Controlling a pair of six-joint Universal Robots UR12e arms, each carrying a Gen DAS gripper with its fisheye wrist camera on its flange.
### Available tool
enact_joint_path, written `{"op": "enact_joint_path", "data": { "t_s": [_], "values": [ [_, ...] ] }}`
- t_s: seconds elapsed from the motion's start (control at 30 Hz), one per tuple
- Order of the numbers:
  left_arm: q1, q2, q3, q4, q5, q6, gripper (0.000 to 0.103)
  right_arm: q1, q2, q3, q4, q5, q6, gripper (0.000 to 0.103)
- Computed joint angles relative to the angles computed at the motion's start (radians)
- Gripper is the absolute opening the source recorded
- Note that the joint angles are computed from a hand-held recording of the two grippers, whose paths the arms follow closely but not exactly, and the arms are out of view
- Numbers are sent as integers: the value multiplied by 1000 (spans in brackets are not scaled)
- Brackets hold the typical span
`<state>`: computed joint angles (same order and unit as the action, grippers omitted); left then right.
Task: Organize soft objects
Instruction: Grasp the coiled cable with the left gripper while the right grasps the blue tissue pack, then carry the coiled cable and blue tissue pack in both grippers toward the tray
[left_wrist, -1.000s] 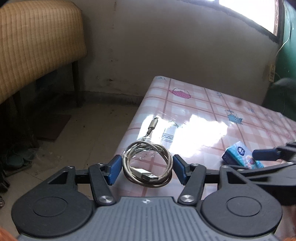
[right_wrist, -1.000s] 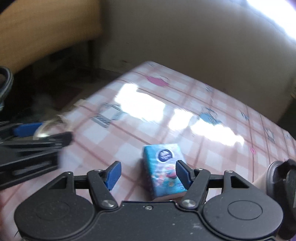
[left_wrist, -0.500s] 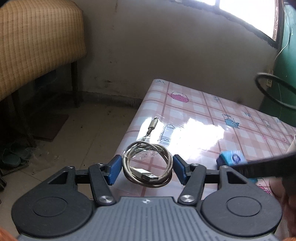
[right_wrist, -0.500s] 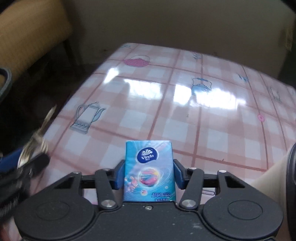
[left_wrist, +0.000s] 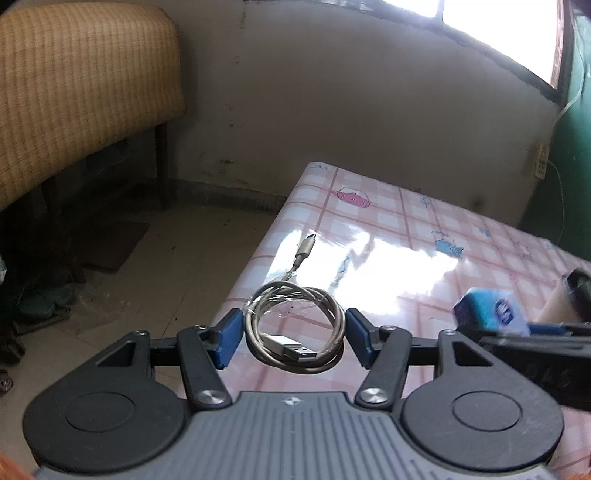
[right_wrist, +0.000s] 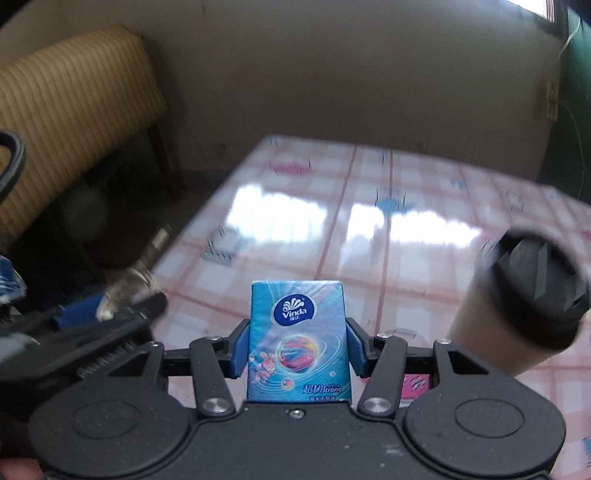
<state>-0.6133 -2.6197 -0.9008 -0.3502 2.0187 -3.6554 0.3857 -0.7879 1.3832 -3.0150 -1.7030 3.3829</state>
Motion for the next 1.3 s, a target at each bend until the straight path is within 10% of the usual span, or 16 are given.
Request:
{"op": "enact_joint_path", "data": {
  "t_s": [1.3],
  "values": [
    [-109, -151, 449, -265, -1, 105, 62, -146, -252, 278, -90, 29, -2, 63]
  ]
}}
